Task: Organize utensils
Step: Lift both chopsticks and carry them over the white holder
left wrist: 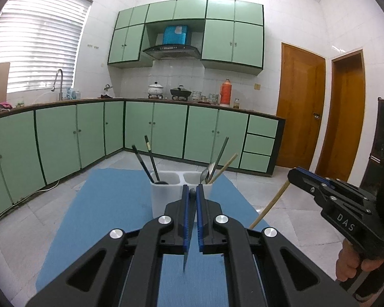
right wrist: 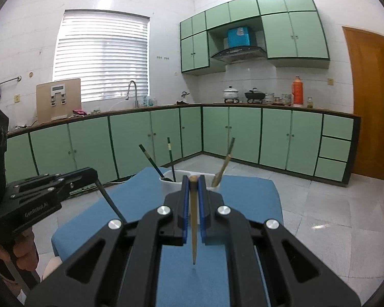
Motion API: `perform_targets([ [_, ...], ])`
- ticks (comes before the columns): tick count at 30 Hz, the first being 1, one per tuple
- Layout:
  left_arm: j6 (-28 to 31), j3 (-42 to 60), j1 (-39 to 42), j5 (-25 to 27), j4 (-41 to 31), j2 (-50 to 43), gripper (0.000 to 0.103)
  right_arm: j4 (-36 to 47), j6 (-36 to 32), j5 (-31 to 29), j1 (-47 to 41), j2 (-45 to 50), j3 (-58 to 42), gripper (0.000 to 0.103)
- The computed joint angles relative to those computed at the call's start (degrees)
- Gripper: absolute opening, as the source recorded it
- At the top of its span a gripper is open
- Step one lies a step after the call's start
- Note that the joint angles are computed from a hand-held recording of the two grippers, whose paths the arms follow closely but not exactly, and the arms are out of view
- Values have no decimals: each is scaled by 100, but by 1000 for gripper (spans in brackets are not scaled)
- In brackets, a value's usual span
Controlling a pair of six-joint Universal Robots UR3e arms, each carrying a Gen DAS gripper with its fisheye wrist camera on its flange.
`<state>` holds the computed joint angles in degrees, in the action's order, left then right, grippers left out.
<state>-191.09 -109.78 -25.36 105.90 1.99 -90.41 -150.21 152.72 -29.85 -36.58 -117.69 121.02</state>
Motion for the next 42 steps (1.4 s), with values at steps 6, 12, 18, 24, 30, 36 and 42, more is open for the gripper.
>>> perform_targets([
  [6,97,229,244,-288,-190,63,5,36,264,-289,527,591,-770,6],
  [12,249,495,469,-486,-343,68,5,170,365,-432,873,932,-1328,6],
  [18,327,850,689,-715,-398,-92,5,281,487,-572,1131,1352,-1957,6],
  [24,454,1627,934,-911,-683,-350,5,548,731,-600,1290,1946,-3008,6],
  [30,555,2828,1074,-997,-1109,-834,5,790,1146,-738,1468,2750,-4488,6],
  [36,738,4591,1159,-954,-1673,-1747,5,1115,1499,-1097,1742,3838,-6335,6],
  [42,771,6621,1283,-968,-2438,-2956,5,1661,1605,-1659,2128,5081,-8169,6],
])
